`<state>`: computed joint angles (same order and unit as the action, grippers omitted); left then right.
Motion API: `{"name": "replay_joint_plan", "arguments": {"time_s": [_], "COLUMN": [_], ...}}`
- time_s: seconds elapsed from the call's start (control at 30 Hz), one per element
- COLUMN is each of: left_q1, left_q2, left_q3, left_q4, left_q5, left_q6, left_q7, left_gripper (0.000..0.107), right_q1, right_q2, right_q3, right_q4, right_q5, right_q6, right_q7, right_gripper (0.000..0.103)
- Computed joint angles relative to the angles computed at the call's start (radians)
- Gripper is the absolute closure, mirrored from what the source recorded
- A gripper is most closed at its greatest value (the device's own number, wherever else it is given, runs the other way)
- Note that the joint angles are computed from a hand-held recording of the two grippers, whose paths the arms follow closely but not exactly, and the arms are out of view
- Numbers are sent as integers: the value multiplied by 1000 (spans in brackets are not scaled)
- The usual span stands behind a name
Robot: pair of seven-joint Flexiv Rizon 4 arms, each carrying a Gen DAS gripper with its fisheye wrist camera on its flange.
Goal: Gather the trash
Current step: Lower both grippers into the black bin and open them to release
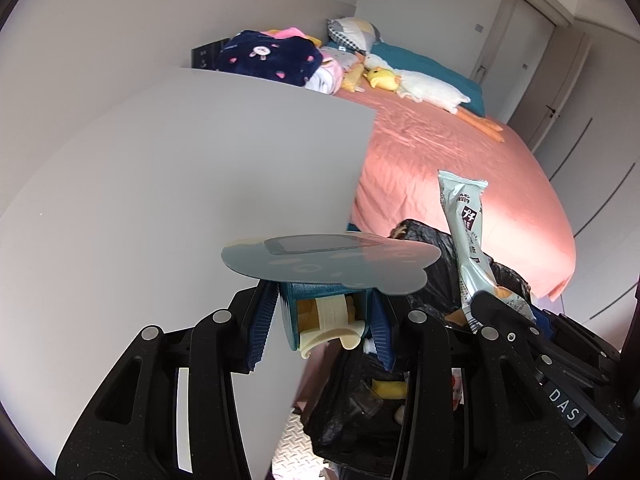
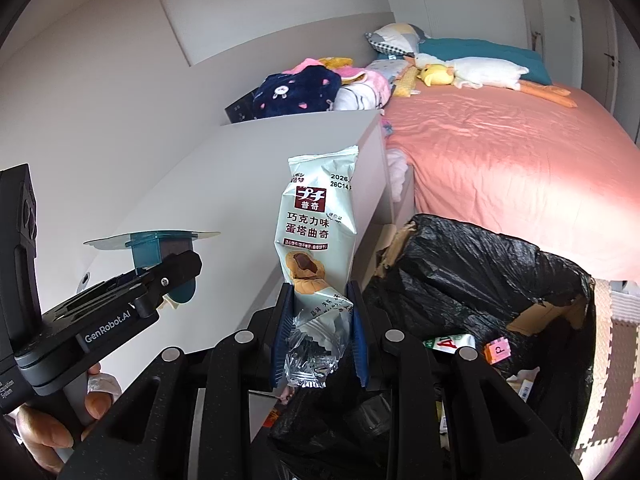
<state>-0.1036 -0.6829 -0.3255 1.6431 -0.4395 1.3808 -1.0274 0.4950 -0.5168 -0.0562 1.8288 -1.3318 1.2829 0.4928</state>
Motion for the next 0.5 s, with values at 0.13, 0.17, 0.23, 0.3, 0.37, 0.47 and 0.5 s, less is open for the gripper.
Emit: {"name": "replay_joint_plan", "arguments": {"time_s": [0.13, 0.17, 0.23, 0.3, 0.37, 0.47, 0.5], "left_q1": [-1, -2, -4, -6, -9, -12, -14], "left_q2": [7, 6, 8, 11, 13, 17, 18], "left_q3": [-18, -22, -29, -38, -45, -57, -61], "left_q4": [11, 11, 14, 18, 23, 32, 33], "left_q5": [3, 3, 1, -1, -3, -9, -10], "left_q6": [-2, -5, -8, -12, -14, -16, -18], "left_q7": [19, 23, 33, 45, 57, 77, 85], "left_gripper": [65, 65, 65, 65, 65, 65, 65], "right_q1": [-11, -16, -29, -43, -56, -76, -82], "right_q2": [32, 41, 57, 69, 84, 106, 114], "right_q3": [0, 2, 12, 23, 36, 53, 58], "right_q4": [41, 52, 73, 90, 109, 138, 148], "right_q5": [-36, -48, -69, -82, -95, -112, -116], "right_q6": [-9, -13, -21, -32, -44, -63, -70], "right_q7": [53, 69, 97, 116, 137, 168, 176], "right_gripper": [75, 75, 75, 75, 75, 75, 75]}}
